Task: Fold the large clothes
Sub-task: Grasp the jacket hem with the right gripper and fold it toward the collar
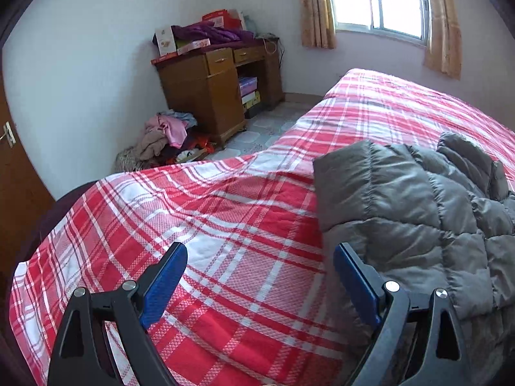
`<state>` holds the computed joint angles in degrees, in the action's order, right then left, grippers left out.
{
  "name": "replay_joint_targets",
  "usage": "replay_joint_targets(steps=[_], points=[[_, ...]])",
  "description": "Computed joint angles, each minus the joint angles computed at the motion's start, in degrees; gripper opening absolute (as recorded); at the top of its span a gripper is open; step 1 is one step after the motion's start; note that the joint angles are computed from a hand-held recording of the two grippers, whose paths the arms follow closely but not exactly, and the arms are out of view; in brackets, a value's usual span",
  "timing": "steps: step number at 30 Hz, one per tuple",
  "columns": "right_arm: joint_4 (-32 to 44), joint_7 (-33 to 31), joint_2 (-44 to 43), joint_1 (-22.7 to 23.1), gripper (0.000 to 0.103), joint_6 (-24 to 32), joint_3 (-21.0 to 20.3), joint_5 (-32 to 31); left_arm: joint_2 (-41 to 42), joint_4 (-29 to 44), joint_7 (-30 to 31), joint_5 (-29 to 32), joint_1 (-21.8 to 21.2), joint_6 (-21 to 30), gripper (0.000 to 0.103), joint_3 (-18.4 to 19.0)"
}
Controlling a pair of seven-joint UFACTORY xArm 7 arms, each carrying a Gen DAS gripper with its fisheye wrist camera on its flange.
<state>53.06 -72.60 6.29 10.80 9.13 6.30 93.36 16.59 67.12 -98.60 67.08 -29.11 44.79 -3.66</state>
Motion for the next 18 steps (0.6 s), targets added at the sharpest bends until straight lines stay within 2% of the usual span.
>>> replay_joint_targets(steps=[1,2,3,4,7,11,18], points=[[0.8,2.6,1.3,-0.1,0.053,2.0,0.0,-2.5,0.2,0.0,0.9,-0.7,0.3,-0.5,0.092,-0.1],[1.2,5.2,2.1,-0.3,0.021,3.8,0.1,-5.2,0.4,0.1,1.6,-1.2,0.4,-0.8,0.092,-0.1],[1.5,7.2,2.7,-0.7,0.018,4.7,0.7,-7.4,0.5,0.2,2.3,-1.4,0.4,-0.8,0.092,-0.1],[1.3,6.7,2.6,-0.2,0.016,3.2,1.0,-7.4,0.6,0.3,2.5,-1.4,0.2,-0.6,0.092,0.0],[-0.4,0.8,0.4,0.5,0.012,-1.6,2.0,-4.0,1.3,1.1,3.5,-1.6,-0.3,0.1,0.092,0.1],[-3.4,-5.7,-3.1,0.5,0.011,-5.4,0.5,0.7,2.9,2.4,5.0,-2.6,-0.9,0.8,0.092,0.4],[-6.3,-4.7,-4.2,-1.1,0.011,-8.2,-1.6,-0.6,4.3,3.3,7.2,-4.3,-1.8,0.9,0.092,1.2]])
